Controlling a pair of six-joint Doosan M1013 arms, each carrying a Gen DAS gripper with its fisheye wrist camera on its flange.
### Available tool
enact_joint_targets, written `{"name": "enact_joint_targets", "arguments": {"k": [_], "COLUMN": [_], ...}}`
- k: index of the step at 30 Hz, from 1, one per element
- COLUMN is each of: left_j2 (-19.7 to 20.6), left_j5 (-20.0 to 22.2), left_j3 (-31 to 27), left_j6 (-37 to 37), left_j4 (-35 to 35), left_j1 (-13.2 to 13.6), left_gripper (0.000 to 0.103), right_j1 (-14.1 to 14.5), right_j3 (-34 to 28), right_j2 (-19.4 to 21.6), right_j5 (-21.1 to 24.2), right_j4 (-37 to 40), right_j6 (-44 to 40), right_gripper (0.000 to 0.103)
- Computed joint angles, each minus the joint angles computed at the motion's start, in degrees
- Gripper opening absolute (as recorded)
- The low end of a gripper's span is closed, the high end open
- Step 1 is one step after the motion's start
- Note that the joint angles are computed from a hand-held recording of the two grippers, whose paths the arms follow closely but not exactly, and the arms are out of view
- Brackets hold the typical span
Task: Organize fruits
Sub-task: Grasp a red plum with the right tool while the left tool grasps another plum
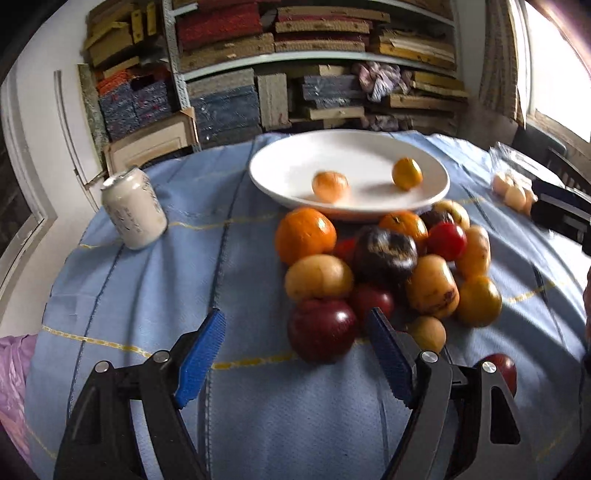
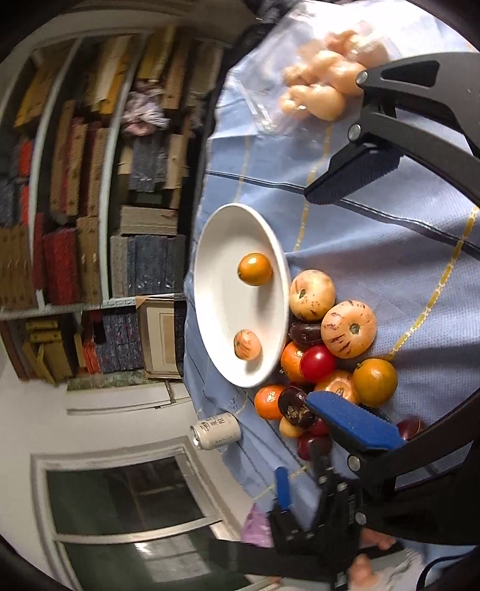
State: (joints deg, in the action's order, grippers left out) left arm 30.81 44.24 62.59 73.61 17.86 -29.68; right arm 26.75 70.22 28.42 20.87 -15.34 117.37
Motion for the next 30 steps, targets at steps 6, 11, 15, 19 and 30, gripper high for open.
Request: {"name": "enact_joint_targets", "arguments": {"k": [6, 11, 15, 19, 30], "left_j2": [0.6, 0.3, 0.3, 0.3, 1.0], "left_j5": [1.6, 0.9, 0.5, 0.1, 2.1], "left_j3": [-0.5, -0.1, -0.1, -0.1, -1.2], "left_j6": [-1.4, -4.1, -1.5, -1.1, 0.3], "left_j4": [-0.7, -0.2, -3.0, -4.7, -6.5], "left_j1": [0.4, 0.9, 1.0, 1.3, 1.3], "left_gripper": [0.080, 0.079, 0.079, 0.078, 0.078], "right_j1": [-0.6, -0.8, -0.8, -0.6, 1.2], "right_j3": [0.8, 0.4, 0.6, 1.0, -1.8], "right_j2": [-0.5, -0.6, -0.9, -1.2, 0.3], "right_j5": [-0.7, 0.2, -0.3, -1.2, 7.2], "right_j4": [0.0, 5.5, 10.1, 17.2, 35.4], "right_j6": [3.7, -2.0, -7.3, -15.5, -41.4], "right_gripper": [0.099, 0.099, 0.099, 0.099, 0.099]}}
